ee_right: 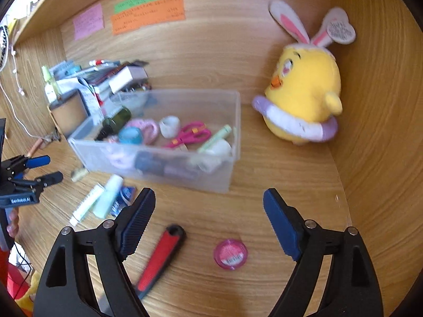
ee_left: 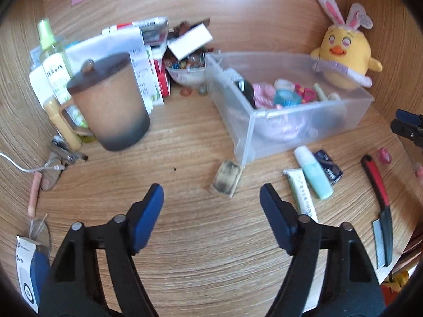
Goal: Organize objects
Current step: 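Grasp the pink round compact with the right tool while the left tool grasps the clear glass block, then carry the compact and glass block over the clear box and open both tools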
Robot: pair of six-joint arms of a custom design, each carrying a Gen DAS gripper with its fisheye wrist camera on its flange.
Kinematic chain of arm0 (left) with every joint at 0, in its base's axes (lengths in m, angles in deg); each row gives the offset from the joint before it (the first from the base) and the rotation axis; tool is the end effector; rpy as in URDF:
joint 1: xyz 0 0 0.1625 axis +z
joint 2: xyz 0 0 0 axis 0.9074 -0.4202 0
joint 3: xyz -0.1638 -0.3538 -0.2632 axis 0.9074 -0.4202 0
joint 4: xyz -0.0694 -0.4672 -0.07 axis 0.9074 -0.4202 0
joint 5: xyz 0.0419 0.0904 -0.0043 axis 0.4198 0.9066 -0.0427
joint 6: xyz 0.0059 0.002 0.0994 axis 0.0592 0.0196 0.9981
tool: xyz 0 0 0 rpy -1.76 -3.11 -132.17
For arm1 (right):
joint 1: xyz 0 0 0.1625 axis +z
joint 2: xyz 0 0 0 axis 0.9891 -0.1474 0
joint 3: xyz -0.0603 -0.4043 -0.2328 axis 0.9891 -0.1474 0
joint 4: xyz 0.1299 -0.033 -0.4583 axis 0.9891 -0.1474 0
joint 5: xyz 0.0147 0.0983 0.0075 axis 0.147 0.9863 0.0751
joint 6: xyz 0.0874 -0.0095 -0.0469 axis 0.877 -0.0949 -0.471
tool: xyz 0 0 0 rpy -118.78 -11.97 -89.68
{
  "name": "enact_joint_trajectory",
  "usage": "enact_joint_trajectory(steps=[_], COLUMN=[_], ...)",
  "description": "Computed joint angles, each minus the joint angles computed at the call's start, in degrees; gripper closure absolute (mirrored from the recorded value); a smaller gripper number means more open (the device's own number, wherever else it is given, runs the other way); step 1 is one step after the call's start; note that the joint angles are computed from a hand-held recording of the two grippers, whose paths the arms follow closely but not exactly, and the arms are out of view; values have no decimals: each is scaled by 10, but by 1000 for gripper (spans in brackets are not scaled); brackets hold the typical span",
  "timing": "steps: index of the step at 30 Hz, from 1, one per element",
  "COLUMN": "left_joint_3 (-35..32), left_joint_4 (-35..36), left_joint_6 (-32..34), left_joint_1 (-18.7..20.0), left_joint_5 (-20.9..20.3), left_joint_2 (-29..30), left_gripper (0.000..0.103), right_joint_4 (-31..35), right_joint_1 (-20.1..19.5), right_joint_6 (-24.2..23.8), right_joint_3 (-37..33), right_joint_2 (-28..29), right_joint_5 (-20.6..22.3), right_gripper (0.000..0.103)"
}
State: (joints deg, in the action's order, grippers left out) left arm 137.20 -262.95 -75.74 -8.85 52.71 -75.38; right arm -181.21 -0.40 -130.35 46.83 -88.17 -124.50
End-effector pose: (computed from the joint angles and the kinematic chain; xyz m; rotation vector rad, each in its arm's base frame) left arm -0.1646 -0.6348 0.0289 0.3525 2.2054 -0.8066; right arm 0.0132 -0.7087 0.2123 1.0535 -2.3794 0.6692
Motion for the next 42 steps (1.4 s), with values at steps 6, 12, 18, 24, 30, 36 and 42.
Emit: enact_joint_trajectory(steps=[6, 12, 18, 24, 30, 36, 42], left_joint_3=[-22, -48, -59, -61, -50, -30, -28], left_joint_4=[85, 122, 112, 100, 77, 4, -82], left_joint_6=[-40, -41, -33, -25, -27, 0, 41], left_joint_1=[23, 34, 34, 33, 28, 5, -18], left_joint_5=[-44, -56, -55, -52, -43, -18, -11], left_joint_2=[-6, 3, 12, 17, 14, 11, 18], left_gripper=[37, 42, 62, 79, 80, 80, 80], right_joint_4=[15, 20, 41, 40, 32, 44, 35], right_joint_1=[-19, -24, -25, -28, -26, -21, -8], right_joint_6=[17, 22, 8, -4, -11, 2, 11], right_joint_3=[0, -1, -4, -4, -2, -1, 6], right_joint_2=[-3, 2, 5, 9, 10, -1, -6], right_joint_5=[-30, -62, -72, -67, -51, -5, 44], right_gripper=[21, 31, 54, 70, 70, 70, 70])
